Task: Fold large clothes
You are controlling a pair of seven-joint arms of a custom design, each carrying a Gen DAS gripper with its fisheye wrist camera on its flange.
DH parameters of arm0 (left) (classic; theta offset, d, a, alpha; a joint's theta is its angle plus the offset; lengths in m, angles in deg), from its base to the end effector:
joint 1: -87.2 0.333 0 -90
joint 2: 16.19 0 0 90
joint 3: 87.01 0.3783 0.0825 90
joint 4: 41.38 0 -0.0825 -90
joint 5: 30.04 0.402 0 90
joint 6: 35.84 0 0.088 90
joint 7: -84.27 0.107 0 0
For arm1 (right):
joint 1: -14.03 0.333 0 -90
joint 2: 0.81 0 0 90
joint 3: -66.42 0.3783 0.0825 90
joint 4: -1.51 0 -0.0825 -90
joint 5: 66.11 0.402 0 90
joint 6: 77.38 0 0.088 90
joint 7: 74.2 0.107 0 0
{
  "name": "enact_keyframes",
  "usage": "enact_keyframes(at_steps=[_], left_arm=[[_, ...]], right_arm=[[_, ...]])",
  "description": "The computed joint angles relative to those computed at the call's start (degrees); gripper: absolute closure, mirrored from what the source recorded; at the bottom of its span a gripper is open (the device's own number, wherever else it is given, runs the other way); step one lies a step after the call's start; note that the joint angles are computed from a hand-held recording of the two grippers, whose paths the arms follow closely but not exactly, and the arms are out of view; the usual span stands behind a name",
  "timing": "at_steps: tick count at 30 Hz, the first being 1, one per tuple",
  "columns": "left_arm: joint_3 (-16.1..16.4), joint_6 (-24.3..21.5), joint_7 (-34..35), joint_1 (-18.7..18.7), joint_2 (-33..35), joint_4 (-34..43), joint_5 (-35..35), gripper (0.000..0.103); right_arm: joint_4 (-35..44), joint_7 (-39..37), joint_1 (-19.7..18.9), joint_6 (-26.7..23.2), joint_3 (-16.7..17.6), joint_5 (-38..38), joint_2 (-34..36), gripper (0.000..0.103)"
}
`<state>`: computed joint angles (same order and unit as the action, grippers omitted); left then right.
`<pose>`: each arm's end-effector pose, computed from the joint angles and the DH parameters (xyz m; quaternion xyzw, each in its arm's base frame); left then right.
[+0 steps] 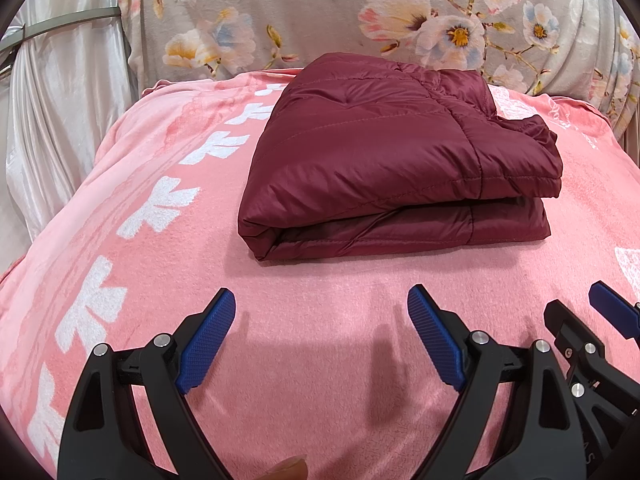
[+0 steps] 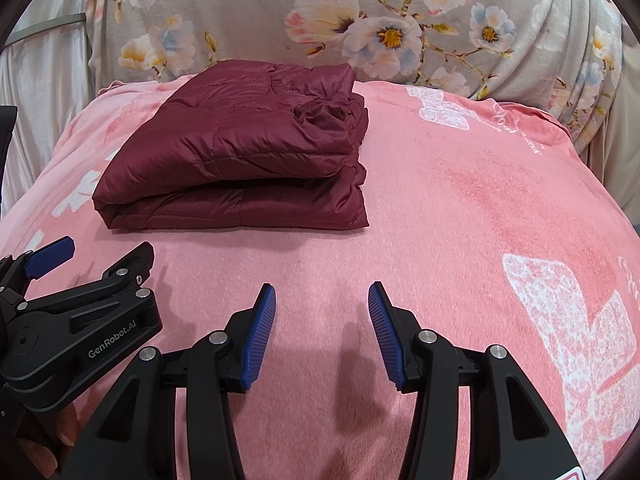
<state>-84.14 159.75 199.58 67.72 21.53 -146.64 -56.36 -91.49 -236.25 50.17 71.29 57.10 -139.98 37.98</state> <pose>0.7159 -0.1683 0.3103 -0.5503 0.7120 -0.3071 0.3096 0.6608 0.3801 0.2857 -0.5371 0.7219 -0.3523 0.2574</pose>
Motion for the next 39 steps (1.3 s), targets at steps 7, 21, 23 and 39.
enact_keyframes(at_steps=[7,21,23,39], left_arm=[[0.2,0.2,0.0,-0.2,0.1,0.0,0.1,0.018],[-0.7,0.1,0.1,0.7,0.1,0.2,0.7,0.018],[-1.1,0.0,0.1,1.1,0.1,0.3,1.0,0.018],[-1.8,0.0,0.2,1.7,0.1,0.3,2.0,0.018]], right_arm=[[0.1,-0.1,0.0,0.0,0.0,0.1,0.1,0.055],[-0.1,-0.1,0.0,0.2,-0.1,-0.2,0.0,0.055],[-0.1,-0.1,0.0,0.2,-0.1,-0.2,0.0,0.055],[-0.3,0.0,-0.1,0.3,-0.1,-0.4,-0.2,0.055]])
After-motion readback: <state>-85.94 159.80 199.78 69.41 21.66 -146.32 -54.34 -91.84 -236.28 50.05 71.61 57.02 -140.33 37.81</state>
